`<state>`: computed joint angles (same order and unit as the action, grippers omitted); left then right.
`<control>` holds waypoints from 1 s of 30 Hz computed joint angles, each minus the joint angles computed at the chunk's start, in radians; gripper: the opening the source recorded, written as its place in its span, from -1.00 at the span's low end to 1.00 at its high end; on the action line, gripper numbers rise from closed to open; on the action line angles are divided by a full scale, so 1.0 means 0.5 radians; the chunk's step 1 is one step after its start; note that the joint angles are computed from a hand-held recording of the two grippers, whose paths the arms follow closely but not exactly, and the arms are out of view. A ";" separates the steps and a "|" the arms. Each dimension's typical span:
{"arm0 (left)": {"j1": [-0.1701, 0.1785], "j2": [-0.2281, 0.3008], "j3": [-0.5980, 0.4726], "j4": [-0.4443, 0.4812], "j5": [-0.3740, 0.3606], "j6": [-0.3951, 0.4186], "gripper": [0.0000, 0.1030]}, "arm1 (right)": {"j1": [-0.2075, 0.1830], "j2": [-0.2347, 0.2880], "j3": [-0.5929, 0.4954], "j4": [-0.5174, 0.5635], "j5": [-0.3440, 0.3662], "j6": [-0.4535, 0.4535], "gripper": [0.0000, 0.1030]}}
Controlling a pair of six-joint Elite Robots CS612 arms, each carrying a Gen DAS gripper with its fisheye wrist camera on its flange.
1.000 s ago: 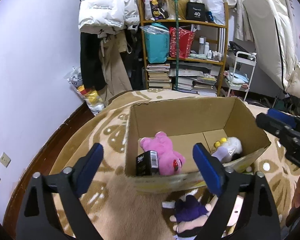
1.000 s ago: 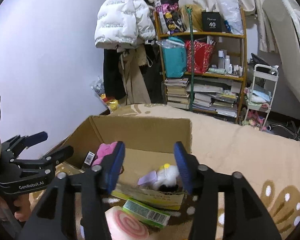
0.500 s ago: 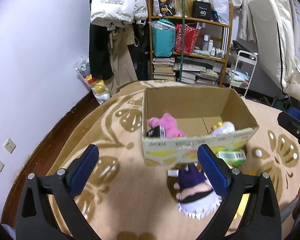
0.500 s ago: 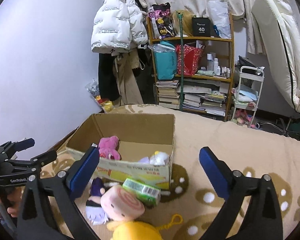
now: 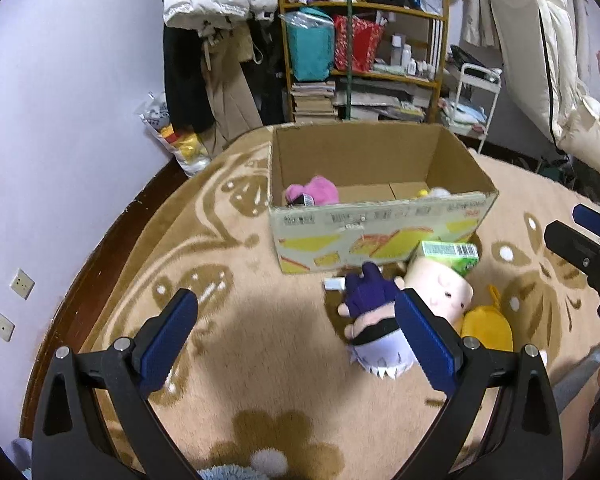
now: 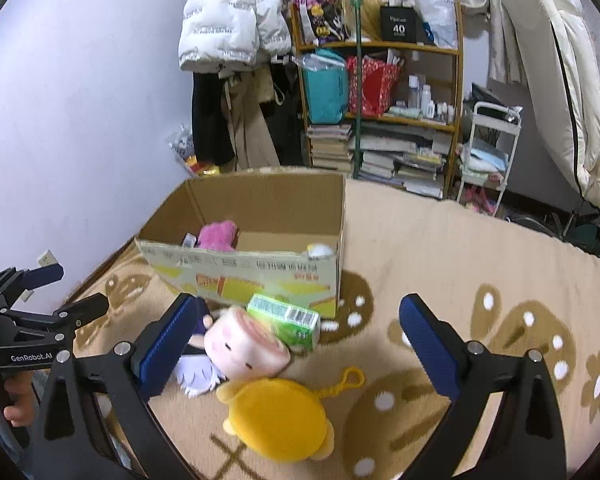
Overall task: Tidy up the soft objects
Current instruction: 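Lower the left tool to the purple-haired doll while the right tool lowers to the roll-cake plush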
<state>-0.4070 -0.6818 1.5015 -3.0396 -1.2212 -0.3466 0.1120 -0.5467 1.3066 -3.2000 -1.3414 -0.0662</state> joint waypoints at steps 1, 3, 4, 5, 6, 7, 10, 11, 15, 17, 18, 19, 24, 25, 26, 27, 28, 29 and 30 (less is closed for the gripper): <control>0.002 0.003 -0.004 0.012 -0.017 -0.001 0.90 | 0.001 -0.002 0.003 0.015 -0.006 -0.003 1.00; 0.002 0.009 -0.011 0.034 -0.038 -0.002 0.90 | 0.001 -0.002 0.009 0.051 0.000 -0.008 1.00; 0.001 0.015 -0.018 0.051 -0.039 0.002 0.90 | 0.001 -0.001 0.010 0.061 0.003 -0.006 1.00; 0.000 0.019 -0.025 0.061 -0.040 0.005 0.90 | 0.000 0.002 0.004 0.075 0.003 -0.003 1.00; -0.001 0.024 -0.033 0.073 -0.046 0.008 0.90 | 0.001 0.004 0.000 0.084 -0.001 0.000 1.00; 0.000 0.029 -0.040 0.086 -0.057 0.009 0.90 | 0.001 0.007 -0.004 0.090 -0.005 0.004 1.00; 0.003 0.044 -0.064 0.122 -0.085 0.010 0.90 | -0.001 0.020 -0.023 0.115 0.008 0.015 1.00; 0.004 0.048 -0.072 0.136 -0.093 0.012 0.90 | -0.002 0.024 -0.030 0.127 0.008 0.018 1.00; 0.006 0.072 -0.108 0.196 -0.125 0.022 0.90 | 0.001 0.047 -0.074 0.193 -0.001 0.036 1.00; 0.004 0.082 -0.123 0.216 -0.130 0.033 0.90 | 0.002 0.061 -0.101 0.228 -0.001 0.048 1.00; 0.003 0.089 -0.133 0.229 -0.132 0.039 0.90 | 0.002 0.067 -0.112 0.242 -0.001 0.051 1.00; 0.003 0.094 -0.141 0.239 -0.136 0.044 0.90 | 0.002 0.076 -0.126 0.257 0.004 0.053 1.00; 0.007 0.131 -0.197 0.307 -0.196 0.054 0.90 | 0.006 0.111 -0.191 0.340 0.030 0.065 1.00; 0.007 0.137 -0.207 0.319 -0.206 0.057 0.90 | 0.007 0.119 -0.207 0.364 0.042 0.072 1.00; 0.007 0.144 -0.219 0.330 -0.219 0.060 0.90 | 0.007 0.125 -0.219 0.382 0.054 0.078 1.00; 0.008 0.153 -0.233 0.343 -0.237 0.065 0.90 | 0.007 0.133 -0.235 0.405 0.067 0.084 1.00; 0.008 0.160 -0.242 0.352 -0.249 0.070 0.90 | 0.008 0.138 -0.247 0.420 0.074 0.087 1.00; 0.008 0.168 -0.253 0.360 -0.262 0.072 0.90 | 0.009 0.146 -0.262 0.439 0.084 0.090 1.00; 0.008 0.175 -0.263 0.366 -0.273 0.073 0.90 | 0.010 0.156 -0.279 0.461 0.095 0.094 1.00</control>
